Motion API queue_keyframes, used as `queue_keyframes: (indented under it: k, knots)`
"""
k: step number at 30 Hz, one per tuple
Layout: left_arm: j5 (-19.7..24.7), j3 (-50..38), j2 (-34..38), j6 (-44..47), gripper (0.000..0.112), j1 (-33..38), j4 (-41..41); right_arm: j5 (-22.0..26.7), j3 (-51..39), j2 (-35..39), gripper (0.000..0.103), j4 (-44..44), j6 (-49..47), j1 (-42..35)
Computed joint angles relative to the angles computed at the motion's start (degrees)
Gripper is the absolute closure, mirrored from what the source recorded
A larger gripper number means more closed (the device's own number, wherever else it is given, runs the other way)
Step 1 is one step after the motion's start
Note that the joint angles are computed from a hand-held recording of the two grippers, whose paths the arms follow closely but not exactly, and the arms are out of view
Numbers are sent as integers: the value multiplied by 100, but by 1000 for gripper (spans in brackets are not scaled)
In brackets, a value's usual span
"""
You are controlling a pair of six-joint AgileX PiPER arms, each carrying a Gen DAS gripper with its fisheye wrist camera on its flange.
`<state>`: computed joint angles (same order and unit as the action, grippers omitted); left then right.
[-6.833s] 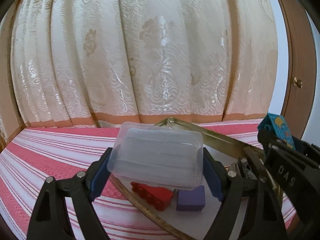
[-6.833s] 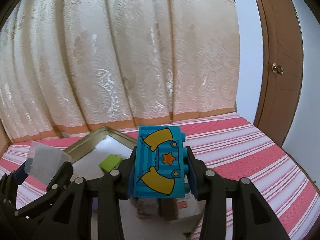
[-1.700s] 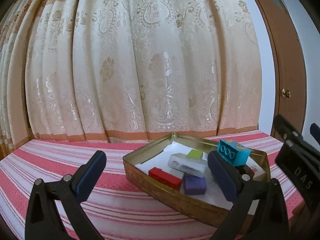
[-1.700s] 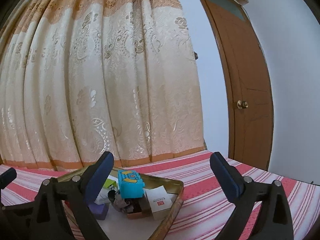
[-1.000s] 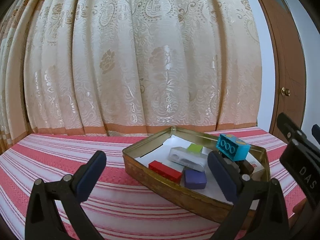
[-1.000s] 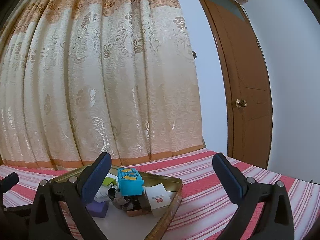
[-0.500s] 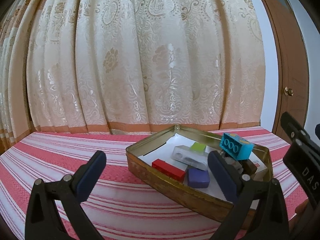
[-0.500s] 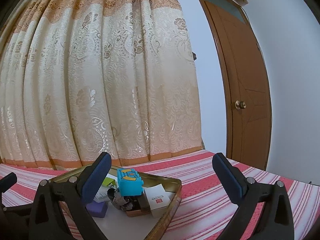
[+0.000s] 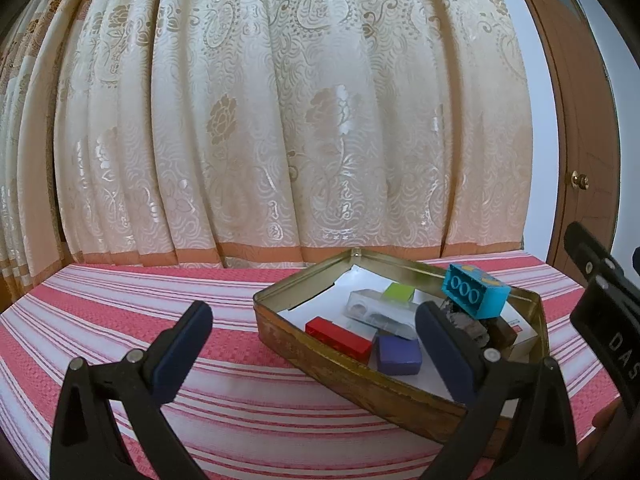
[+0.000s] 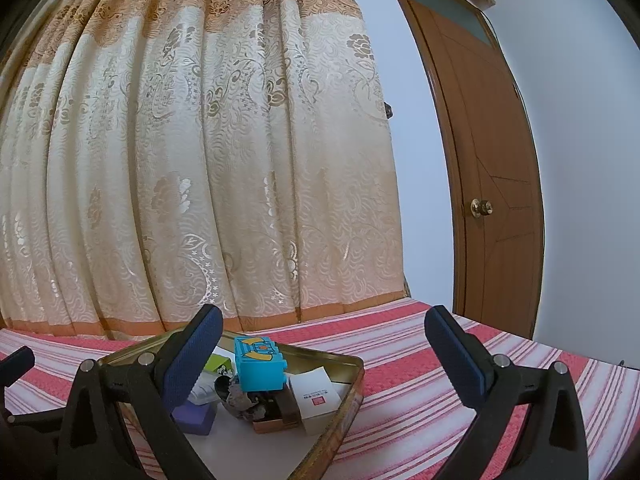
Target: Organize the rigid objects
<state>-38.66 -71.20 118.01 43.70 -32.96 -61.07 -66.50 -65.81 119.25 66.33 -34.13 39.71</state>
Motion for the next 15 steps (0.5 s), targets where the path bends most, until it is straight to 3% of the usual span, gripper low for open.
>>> queue_keyframes:
  k: [15]
  knots:
    - [17,7,-3,2,10,19,12,-48,20,4,1,-24,43,15]
